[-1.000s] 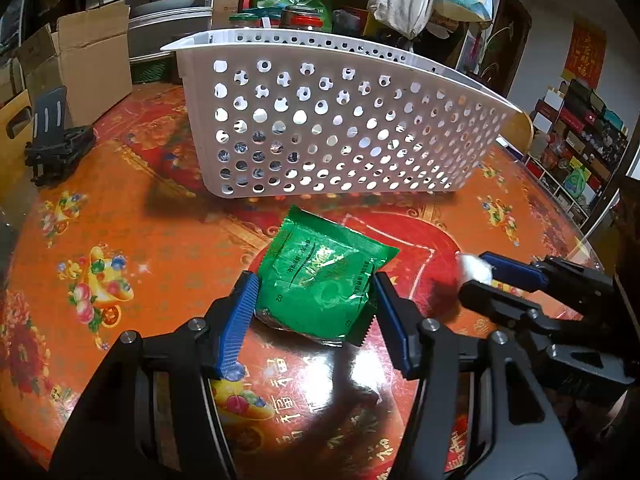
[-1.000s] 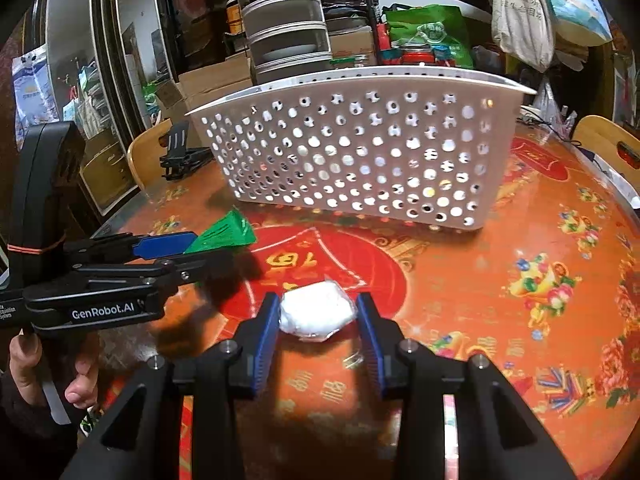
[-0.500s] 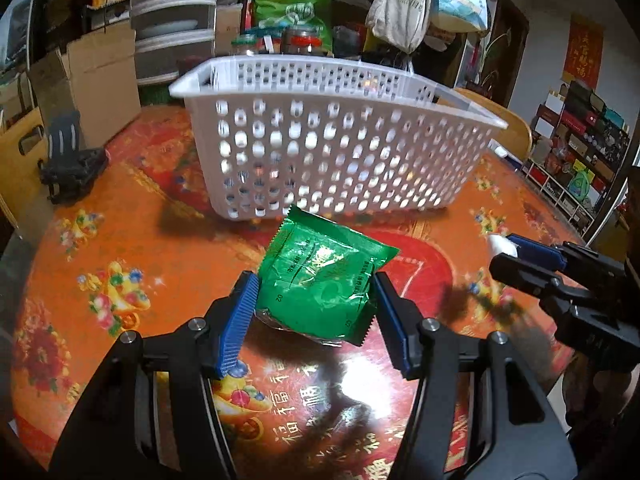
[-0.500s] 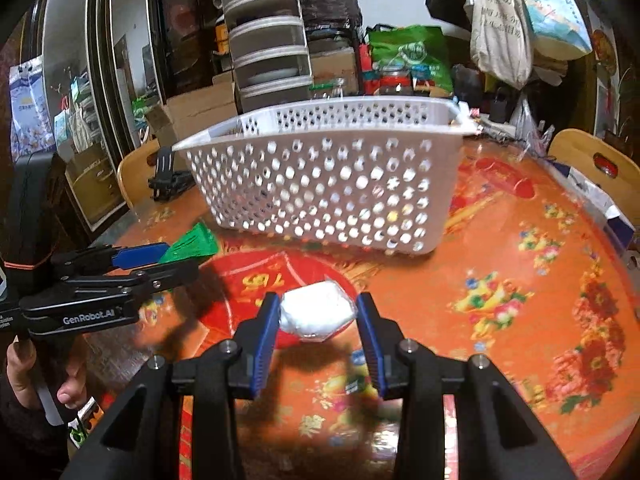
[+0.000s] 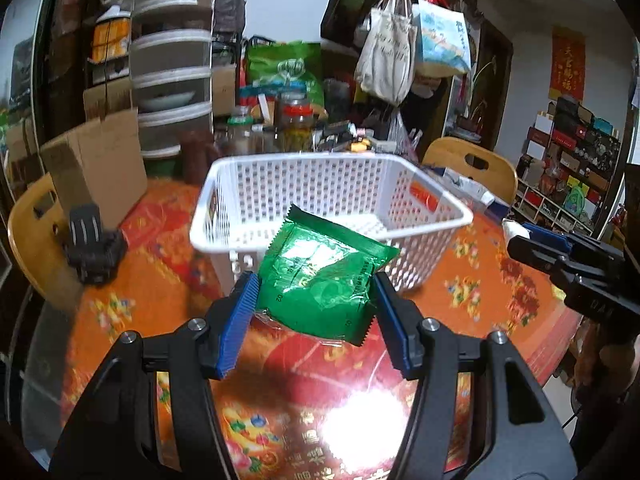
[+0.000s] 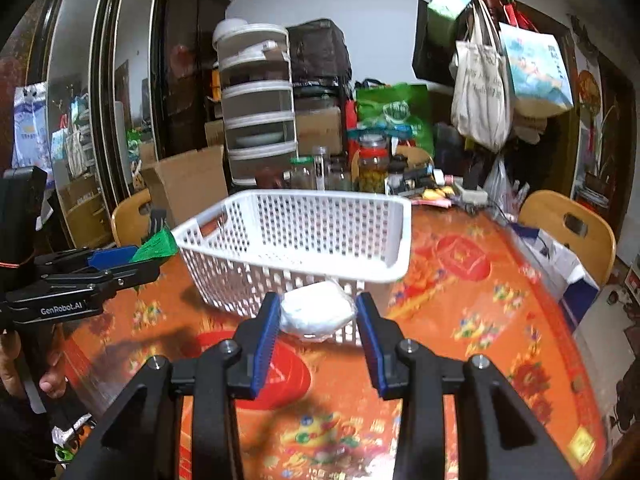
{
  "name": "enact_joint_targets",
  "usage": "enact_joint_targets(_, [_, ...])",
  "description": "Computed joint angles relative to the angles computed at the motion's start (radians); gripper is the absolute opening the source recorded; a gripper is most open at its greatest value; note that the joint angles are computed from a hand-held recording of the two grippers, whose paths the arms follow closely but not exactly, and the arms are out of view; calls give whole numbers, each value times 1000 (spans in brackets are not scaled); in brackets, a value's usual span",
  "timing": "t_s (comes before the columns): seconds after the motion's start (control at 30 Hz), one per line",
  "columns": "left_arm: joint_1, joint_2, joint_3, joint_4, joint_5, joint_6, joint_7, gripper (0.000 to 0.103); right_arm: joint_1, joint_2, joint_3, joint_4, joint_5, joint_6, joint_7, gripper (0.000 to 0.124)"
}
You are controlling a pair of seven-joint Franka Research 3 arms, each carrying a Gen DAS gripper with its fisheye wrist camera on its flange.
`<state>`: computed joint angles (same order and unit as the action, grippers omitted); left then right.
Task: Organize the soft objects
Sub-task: 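Lift the green packet and white bundle and carry them over the basket, then open both grippers to drop the packet and bundle into the basket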
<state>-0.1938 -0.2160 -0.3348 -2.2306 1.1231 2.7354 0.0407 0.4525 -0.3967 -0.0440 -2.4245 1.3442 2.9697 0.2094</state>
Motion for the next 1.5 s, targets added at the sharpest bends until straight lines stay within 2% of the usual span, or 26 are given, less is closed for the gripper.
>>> enact_joint_targets(0.2, [-2,11,26,91,-100,-5,127,56,-37,19,4,86,-157,-62,127,38])
enact_joint_targets(0.3, [-2,56,39,173,-177,-24,226,56,-63,61,25,149,-275,-76,225,38])
enact_joint_targets(0.37, [-7,102,48,241,-225,-50,291,56,-94,114,51,209,-400,-94,329,38])
enact_joint_targets(0.47, [-25,200,68,373,-345,-114,433,56,-146,210,94,311,-611,-130,522,38])
enact_joint_targets(0.63, [-51,378,105,599,-532,-244,616,56,-183,382,110,497,-881,-218,789,38])
enact_joint_targets(0.7, [-60,438,123,663,-577,-282,649,56,-186,450,106,571,-956,-268,863,38])
enact_joint_targets(0.83, [-68,587,144,843,-695,-430,749,56,-175,567,93,687,-1105,-358,981,38])
enact_joint_targets(0.9, [-82,644,160,908,-710,-489,767,56,-171,607,88,725,-1144,-393,1009,38])
enact_joint_targets(1.2, [-102,786,194,1059,-761,-602,823,56,-152,709,82,818,-1238,-490,1051,38])
enact_joint_targets(1.5, [-106,813,199,1076,-772,-593,840,59,-151,723,83,826,-1247,-499,1058,40])
